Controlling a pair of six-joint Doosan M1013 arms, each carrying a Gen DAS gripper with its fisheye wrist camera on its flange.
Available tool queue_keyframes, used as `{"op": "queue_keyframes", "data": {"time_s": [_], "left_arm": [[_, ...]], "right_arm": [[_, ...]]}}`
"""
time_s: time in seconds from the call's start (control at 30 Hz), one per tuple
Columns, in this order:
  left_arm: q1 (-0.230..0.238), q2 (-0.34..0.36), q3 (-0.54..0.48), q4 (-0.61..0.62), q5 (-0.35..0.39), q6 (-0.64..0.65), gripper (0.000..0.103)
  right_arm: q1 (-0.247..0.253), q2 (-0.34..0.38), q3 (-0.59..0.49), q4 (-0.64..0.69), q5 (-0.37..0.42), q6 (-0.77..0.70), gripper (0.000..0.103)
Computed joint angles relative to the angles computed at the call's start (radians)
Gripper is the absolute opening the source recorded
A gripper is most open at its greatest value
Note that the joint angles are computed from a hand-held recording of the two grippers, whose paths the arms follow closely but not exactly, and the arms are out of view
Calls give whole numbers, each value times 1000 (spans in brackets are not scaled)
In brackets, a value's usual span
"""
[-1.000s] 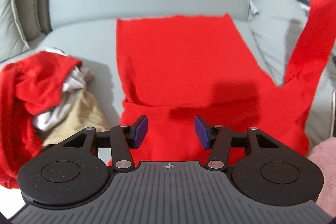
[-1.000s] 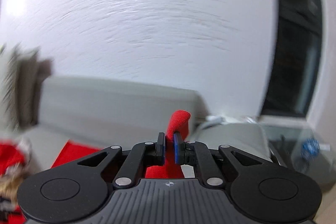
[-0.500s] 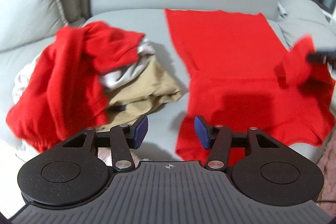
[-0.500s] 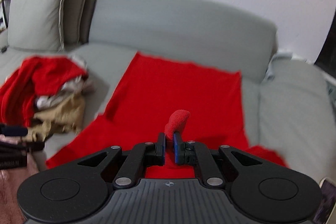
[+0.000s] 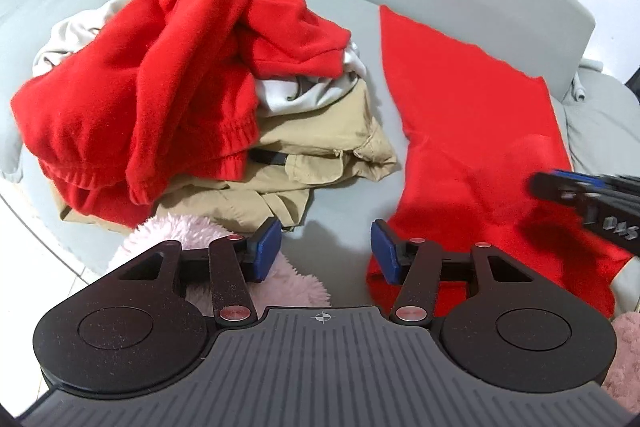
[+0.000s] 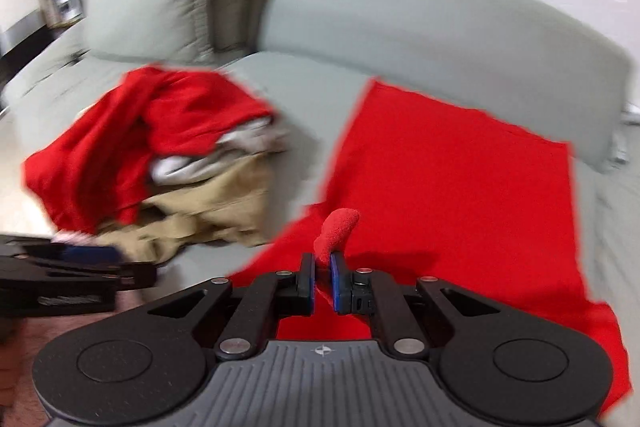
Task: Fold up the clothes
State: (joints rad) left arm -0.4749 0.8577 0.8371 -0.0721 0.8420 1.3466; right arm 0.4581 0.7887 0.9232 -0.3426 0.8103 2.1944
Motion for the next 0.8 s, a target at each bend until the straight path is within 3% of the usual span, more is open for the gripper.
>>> {"op": "queue_keyframes", "data": {"time_s": [0.1,0.23,0.33,0.47,0.6,0.73,0.8], "left_arm": [[-4,4,-9,18,17,7,59],[-8,7,-11,38,24,12,60],[-10,12,-19,48,32,11,60],[-20,22,-39,84,61,13,62],[-29,27,-58,87,77,51,61],[-62,-23,32,104,-84,213,60],[-86,-29,45,123,-96,331,61]], "right_arm": [[-5,39,-61,115,66,-103,29],[-1,-3,7,88,1,-69,44],[-3,-69,102,82,-70,-33,46],[-7,-183,283,-46,-158,181,46],[-32,-264,428,-108,-167,323,43],[-35,-293,501,-247,-115,460,41],[-35,-301,532,-312,-112,561,41]]}}
